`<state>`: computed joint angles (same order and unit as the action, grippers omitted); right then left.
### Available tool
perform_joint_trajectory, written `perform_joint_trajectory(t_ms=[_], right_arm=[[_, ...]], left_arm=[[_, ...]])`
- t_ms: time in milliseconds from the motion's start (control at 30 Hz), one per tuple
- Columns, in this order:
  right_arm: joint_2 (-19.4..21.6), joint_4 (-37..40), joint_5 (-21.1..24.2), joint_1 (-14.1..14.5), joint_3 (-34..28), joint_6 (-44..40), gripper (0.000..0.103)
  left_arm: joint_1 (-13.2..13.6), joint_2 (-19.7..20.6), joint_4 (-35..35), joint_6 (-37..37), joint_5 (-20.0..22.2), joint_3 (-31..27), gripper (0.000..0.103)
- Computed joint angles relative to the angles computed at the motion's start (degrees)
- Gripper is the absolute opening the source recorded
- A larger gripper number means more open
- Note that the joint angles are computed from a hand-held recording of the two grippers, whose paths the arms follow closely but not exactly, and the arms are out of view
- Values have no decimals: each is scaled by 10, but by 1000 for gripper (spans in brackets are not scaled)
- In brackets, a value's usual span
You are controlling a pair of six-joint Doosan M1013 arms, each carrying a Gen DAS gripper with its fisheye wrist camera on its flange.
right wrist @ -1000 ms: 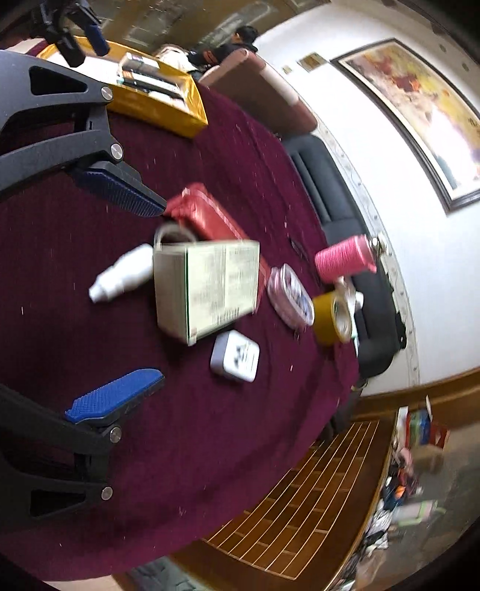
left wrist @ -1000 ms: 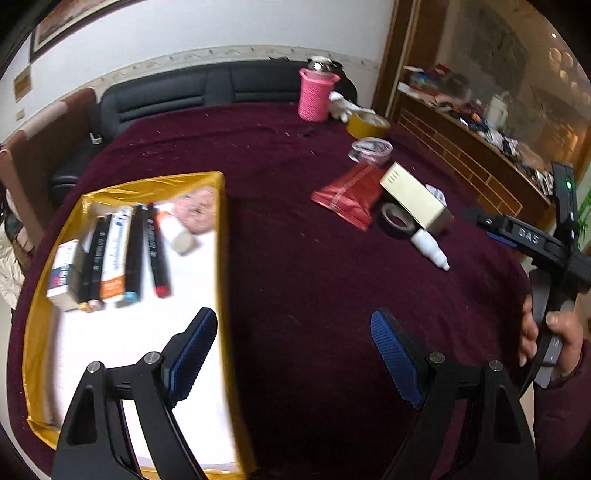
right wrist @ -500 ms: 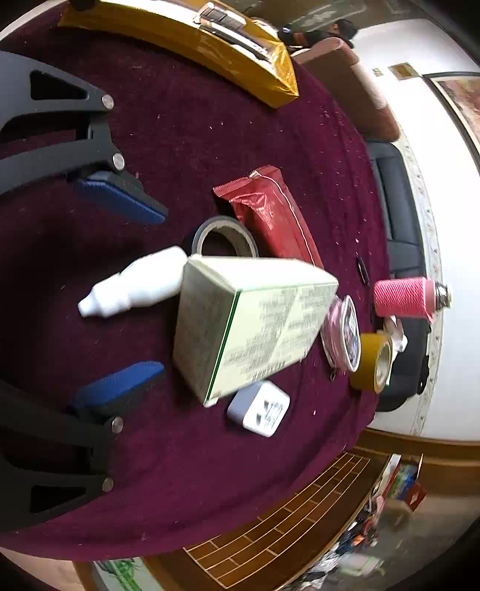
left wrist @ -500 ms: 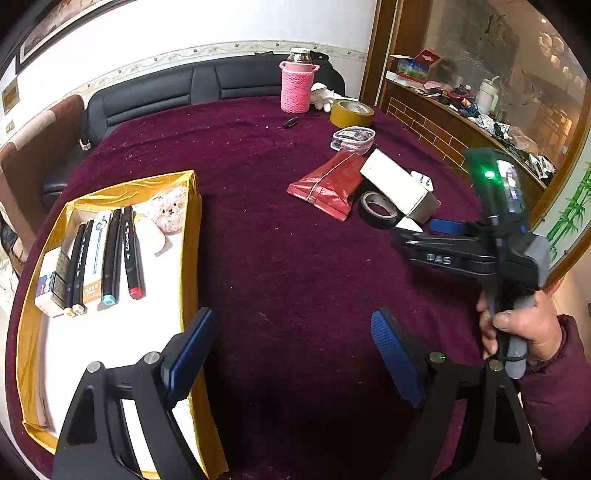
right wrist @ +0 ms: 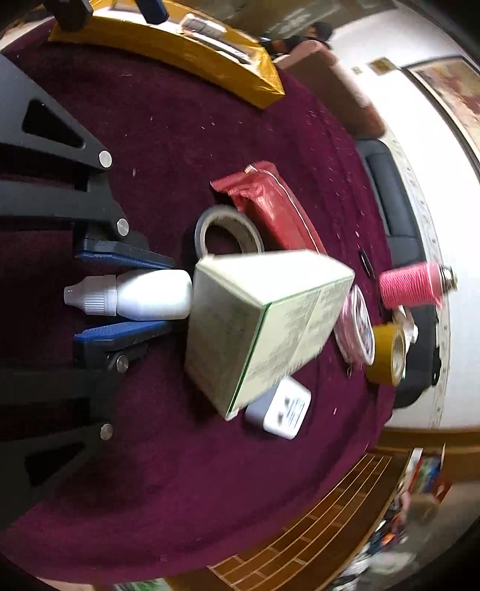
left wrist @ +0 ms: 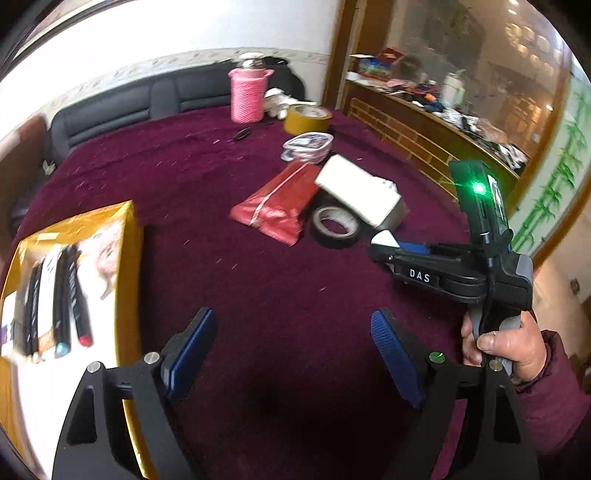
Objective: Organize objects
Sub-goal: 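Grasp the white dropper bottle with right tool while left grasps the tape roll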
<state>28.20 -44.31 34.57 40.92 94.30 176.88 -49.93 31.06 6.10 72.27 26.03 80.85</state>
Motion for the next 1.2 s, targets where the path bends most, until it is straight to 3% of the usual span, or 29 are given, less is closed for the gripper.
perform_joint_trajectory(t_ms=[67,167,267,333,500,733,900,1067,1200], right_arm=[[-13,-42,-36,-3,27,69,28],[-25,-96,-73,-8,52,159,28],[-30,-118,-97,-14,64,204,29],[-33,-133,-108,-16,70,228,29],[-37,-161,-137,-23,80,271,29],[-42,-207,-176,-32,94,334,29],[-44,-255,-201,-38,103,395,29],[-46,-287,-211,-40,108,434,29],[-47,-286,-210,-39,109,432,30]], left_arm=[[-2,7,-19,52,-18,-6,85],[-3,25,-87,190,-44,-26,84],[-1,56,-148,312,-22,-73,84],[1,80,-152,344,19,-114,83],[-2,137,-129,404,135,-213,60],[-3,184,-141,481,232,-287,59],[3,208,-167,481,291,-333,59],[4,198,-181,488,309,-317,58],[3,166,-204,512,315,-261,58]])
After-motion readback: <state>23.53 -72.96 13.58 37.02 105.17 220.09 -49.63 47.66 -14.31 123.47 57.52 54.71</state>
